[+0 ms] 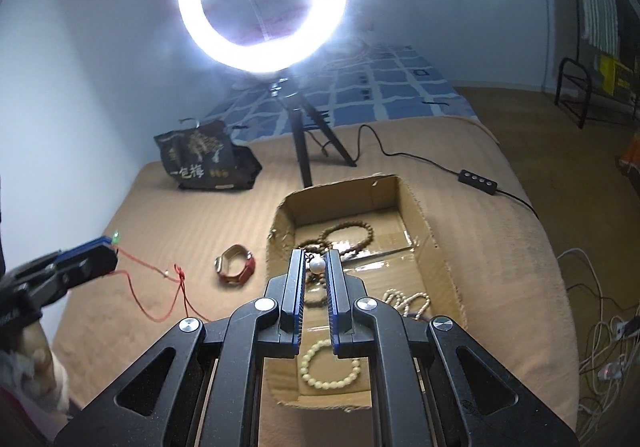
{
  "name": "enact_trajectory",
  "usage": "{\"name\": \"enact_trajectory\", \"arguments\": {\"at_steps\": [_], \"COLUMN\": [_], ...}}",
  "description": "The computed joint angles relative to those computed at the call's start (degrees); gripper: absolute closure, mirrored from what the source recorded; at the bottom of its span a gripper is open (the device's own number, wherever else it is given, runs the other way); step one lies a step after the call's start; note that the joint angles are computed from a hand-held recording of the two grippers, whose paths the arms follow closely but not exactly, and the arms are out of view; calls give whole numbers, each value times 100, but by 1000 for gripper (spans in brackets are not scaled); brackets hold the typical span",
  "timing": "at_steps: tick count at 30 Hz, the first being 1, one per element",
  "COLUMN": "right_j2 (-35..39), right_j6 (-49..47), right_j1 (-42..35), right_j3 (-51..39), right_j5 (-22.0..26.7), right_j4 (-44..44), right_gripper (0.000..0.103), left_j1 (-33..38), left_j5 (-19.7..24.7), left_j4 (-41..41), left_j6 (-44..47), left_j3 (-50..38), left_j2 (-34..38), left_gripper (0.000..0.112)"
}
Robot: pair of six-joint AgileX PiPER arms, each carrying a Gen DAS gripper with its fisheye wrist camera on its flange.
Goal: Organize jewelry
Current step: 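Carry the jade pendant with left tool while right carries the pearl to the box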
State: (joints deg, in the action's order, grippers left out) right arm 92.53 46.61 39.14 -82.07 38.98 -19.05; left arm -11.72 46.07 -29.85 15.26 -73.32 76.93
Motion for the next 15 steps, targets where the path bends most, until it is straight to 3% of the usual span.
{"name": "enact_trajectory", "arguments": {"at_steps": [15], "right_j2": [375], "right_j6": [-594], "right_j1": [-614], "right_j3": [32], "right_j5": [-165], "right_j4": [551], "right_gripper": [95], "left_j1": [-1037], "left_j5": [-452], "left_j4": [591], "left_j6": [-733], "left_j3": [-183], "left_j2": [740], "left_gripper": [99]}}
